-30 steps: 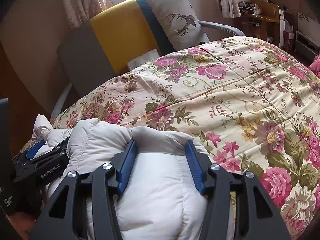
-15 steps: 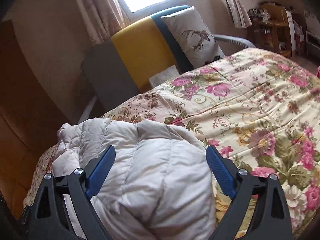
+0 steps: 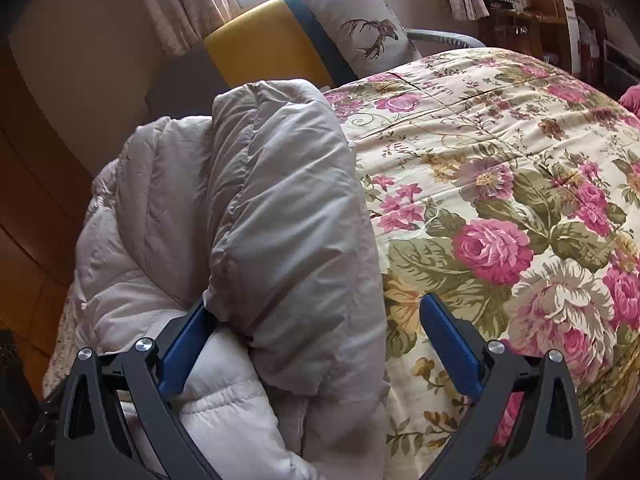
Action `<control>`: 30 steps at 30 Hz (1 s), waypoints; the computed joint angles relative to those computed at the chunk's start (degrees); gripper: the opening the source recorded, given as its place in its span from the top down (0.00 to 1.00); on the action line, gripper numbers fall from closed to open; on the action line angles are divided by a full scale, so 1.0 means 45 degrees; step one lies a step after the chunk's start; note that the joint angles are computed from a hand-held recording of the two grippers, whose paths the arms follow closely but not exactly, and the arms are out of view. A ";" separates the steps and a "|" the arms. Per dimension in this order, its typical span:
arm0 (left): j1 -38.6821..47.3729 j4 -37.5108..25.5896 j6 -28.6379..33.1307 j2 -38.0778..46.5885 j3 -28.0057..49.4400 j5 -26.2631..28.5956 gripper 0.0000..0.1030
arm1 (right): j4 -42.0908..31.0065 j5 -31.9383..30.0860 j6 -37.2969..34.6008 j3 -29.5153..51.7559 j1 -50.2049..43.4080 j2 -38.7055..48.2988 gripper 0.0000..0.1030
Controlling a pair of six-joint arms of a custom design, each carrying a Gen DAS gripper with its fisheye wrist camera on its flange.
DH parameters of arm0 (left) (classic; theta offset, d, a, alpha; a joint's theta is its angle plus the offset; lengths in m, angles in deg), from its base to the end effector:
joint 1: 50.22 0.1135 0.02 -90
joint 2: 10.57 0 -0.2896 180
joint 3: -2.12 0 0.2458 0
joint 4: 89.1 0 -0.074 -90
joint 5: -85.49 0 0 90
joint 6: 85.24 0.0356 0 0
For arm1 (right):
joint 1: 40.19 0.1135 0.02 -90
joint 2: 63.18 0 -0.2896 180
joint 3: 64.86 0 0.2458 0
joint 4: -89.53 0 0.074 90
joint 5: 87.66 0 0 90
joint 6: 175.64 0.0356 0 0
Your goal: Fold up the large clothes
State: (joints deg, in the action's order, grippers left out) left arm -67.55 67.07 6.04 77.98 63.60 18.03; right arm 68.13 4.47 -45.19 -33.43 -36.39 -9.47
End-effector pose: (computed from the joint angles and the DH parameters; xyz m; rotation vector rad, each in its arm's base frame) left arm 0.2813 -0.1021 0.2082 0.5682 2.3938 -0.6059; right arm 0.1550 0.0090 0.1781 0.7591 2.2322 0.3392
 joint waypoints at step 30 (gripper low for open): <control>0.5368 -0.5413 0.3632 -0.0302 0.1403 0.5636 0.14 | -0.1286 -0.3709 0.2846 -0.0635 0.1016 -0.3848 0.02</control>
